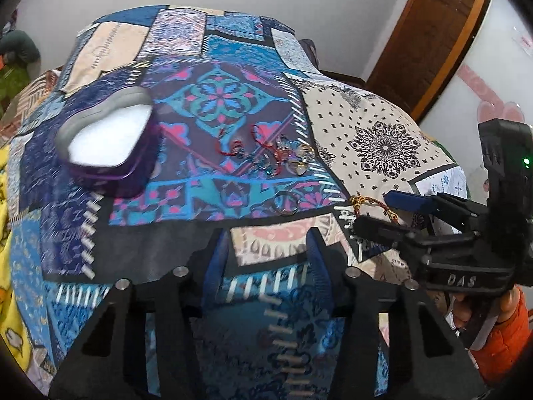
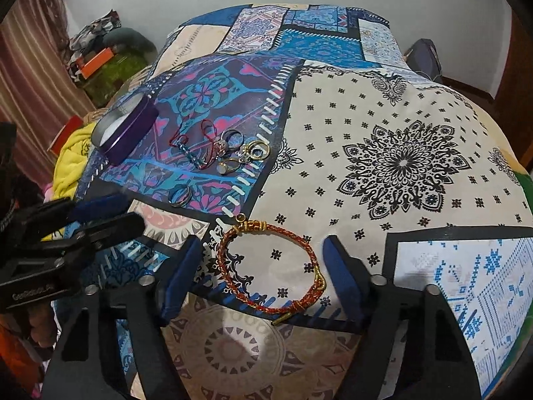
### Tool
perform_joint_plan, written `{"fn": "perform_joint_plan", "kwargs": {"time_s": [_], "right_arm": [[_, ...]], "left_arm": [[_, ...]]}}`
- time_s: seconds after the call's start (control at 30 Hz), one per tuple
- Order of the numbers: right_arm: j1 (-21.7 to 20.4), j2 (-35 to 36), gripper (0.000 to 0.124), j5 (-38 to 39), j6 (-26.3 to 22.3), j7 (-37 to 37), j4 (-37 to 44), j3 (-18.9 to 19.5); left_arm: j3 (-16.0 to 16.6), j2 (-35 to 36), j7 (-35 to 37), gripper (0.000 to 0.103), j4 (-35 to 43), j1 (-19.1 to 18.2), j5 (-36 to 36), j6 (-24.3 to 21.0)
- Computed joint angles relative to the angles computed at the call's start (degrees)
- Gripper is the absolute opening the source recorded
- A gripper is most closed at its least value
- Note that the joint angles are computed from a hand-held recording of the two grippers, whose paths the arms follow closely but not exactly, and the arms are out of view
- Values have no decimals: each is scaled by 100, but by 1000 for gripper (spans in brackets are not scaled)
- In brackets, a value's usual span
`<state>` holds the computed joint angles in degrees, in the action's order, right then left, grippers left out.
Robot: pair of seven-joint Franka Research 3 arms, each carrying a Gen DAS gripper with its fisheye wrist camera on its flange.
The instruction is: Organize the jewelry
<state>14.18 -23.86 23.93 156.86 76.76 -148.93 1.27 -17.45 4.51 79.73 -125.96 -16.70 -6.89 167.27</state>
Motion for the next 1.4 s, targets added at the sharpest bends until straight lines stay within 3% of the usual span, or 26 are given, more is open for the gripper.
{"fn": "perform_joint_plan", "kwargs": {"time_s": [0.27,0.37,0.43,0.57,0.7,0.73,0.9,1.07,1.27,1.4], "right_arm": [[188,84,29,372,-13,-433,31,-178],[236,135,15,662,-1,-560,75,-291],[242,166,11,807,-8,-621,105,-319],[179,168,9,895,58,-611,108,-248],[130,141,7,888,95,-577,111,-219],[125,136,7,893,101,-572,115,-223],[55,74,7,813,142,-450,143,-180],[50,-79,7,684,222,-328,175,-115],[79,-275,7,428,411,-134,213,14],[-130,-295,7,45,339,209,289,168]], "left_arm": [[-30,456,-71,45,456,-13,462,-99],[-138,547,31,45,554,90,344,-140],[-204,619,122,45,638,148,231,-175],[-123,767,-33,42,803,52,478,-215],[141,826,-653,22,879,-168,1207,-241],[179,834,-779,21,889,-196,1348,-248],[170,777,-1064,21,831,-187,1665,-235],[6,557,-1003,21,593,-16,1352,-127],[179,19,-1395,21,154,-41,1591,155],[309,-344,-1877,21,-109,-31,2093,315]]}}
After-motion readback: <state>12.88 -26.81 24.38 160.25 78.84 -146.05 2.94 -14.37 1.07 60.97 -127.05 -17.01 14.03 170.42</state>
